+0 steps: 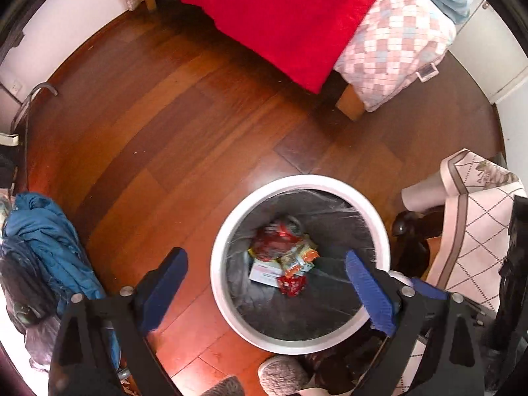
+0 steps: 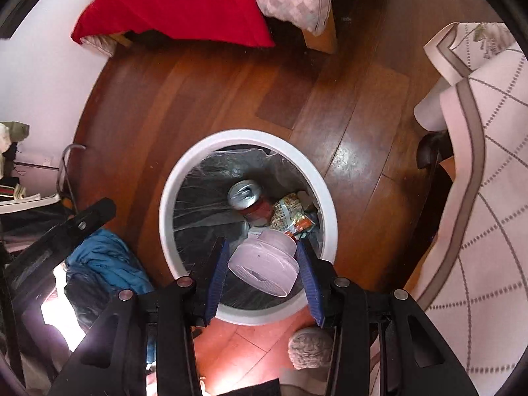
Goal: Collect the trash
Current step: 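Carry can and cup to the bin and open both tools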
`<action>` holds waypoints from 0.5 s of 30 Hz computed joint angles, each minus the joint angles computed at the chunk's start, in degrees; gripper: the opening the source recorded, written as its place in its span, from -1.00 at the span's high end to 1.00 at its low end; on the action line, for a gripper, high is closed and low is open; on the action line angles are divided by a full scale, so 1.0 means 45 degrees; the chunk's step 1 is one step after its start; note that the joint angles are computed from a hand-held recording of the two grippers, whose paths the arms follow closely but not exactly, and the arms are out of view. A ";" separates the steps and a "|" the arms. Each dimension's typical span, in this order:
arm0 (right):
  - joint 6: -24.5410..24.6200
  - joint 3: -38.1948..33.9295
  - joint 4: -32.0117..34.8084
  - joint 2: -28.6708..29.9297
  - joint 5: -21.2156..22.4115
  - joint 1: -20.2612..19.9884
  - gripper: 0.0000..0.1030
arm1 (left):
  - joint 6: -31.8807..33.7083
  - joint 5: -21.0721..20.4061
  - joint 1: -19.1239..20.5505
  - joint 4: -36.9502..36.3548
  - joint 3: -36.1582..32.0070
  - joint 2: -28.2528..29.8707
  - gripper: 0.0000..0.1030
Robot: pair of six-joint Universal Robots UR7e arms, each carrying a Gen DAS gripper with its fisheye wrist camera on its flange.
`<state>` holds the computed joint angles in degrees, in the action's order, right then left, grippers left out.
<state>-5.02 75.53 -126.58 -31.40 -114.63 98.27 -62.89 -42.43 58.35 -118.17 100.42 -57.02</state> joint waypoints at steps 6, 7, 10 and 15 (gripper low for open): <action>-0.0408 -0.0020 -0.0041 0.0265 -0.0768 0.0167 -1.00 | -0.1214 0.0519 -0.0361 0.1188 0.0680 -0.0589 -0.92; -0.0494 0.0179 -0.0177 0.0206 -0.1186 0.0254 -1.00 | -0.1411 0.0654 -0.0440 0.1441 0.0713 -0.0631 -0.93; -0.0747 0.0741 -0.0577 -0.0050 -0.1973 0.0462 -1.00 | -0.1938 0.0735 -0.0759 0.1905 0.0976 -0.0875 -0.93; -0.0915 0.1657 -0.0987 -0.0764 -0.2514 0.0700 -1.00 | -0.2503 0.0694 -0.1234 0.2461 0.1286 -0.1224 -0.94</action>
<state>-9.14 82.99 -131.02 -34.84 -125.94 101.42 -74.15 -39.30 52.80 -107.10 106.20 -62.53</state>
